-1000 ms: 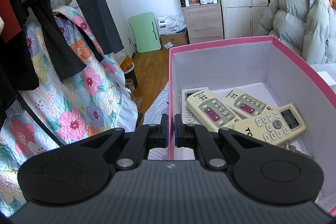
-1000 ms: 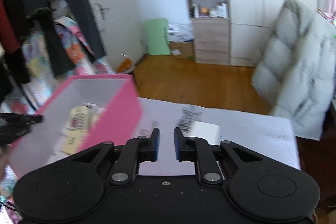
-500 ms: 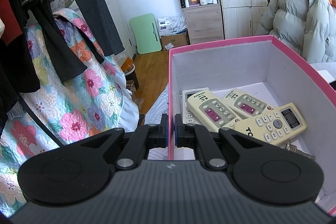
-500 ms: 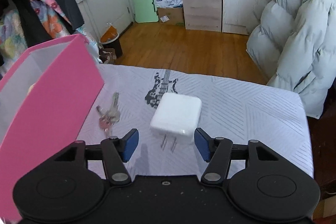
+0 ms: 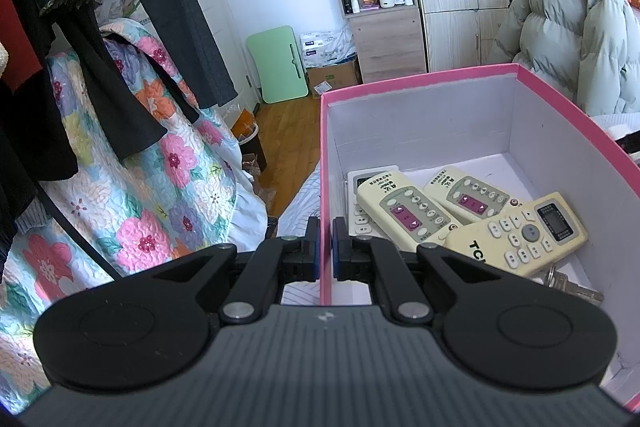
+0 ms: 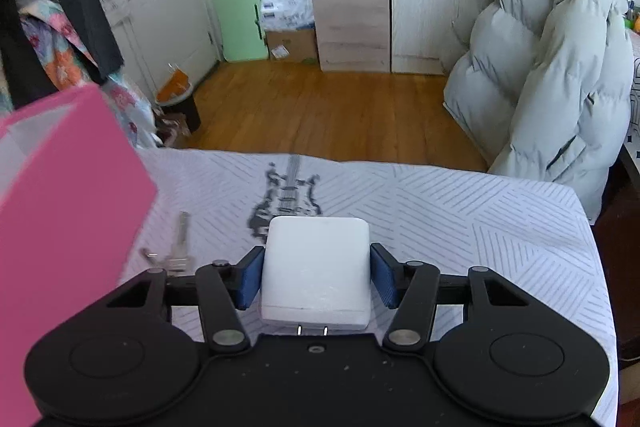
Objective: Organize rigid objects
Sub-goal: 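Grasp the last white charger on the bed with the right gripper, then lower the white charger into the pink box and release it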
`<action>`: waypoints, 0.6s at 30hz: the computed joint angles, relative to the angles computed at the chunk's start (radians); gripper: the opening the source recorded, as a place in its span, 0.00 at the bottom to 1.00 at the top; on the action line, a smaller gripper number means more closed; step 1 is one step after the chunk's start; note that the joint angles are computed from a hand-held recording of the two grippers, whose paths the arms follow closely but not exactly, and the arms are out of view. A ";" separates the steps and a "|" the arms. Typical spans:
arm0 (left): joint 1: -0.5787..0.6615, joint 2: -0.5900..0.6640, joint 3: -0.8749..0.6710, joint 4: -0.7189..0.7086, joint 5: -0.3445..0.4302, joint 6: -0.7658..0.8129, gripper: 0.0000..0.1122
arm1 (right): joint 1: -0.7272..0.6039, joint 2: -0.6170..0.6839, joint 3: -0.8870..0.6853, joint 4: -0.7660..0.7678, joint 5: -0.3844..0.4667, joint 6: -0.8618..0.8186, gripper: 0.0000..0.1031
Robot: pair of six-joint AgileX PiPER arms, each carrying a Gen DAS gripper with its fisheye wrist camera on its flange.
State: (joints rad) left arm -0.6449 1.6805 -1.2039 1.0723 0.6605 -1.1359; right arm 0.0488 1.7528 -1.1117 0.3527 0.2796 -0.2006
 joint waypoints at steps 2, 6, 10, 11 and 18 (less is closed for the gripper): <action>0.000 0.002 -0.002 0.000 0.000 -0.001 0.04 | 0.001 -0.068 0.051 0.111 -0.015 -0.131 0.59; 0.001 0.001 -0.002 -0.002 -0.003 -0.008 0.04 | 0.053 -0.211 0.112 0.059 -0.038 -0.131 0.59; 0.002 0.001 -0.002 -0.003 -0.004 -0.005 0.04 | 0.146 -0.324 0.113 -0.126 -0.032 -0.019 0.59; 0.001 0.002 -0.002 -0.002 -0.003 -0.008 0.04 | 0.165 -0.342 0.099 -0.090 -0.017 -0.072 0.59; 0.000 -0.003 0.012 0.022 -0.010 -0.052 0.04 | 0.247 -0.262 -0.168 0.060 0.281 -0.347 0.59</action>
State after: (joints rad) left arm -0.6447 1.6776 -1.1921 1.0939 0.6503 -1.1879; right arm 0.2963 1.4908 -1.2800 0.4128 0.5607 -0.5479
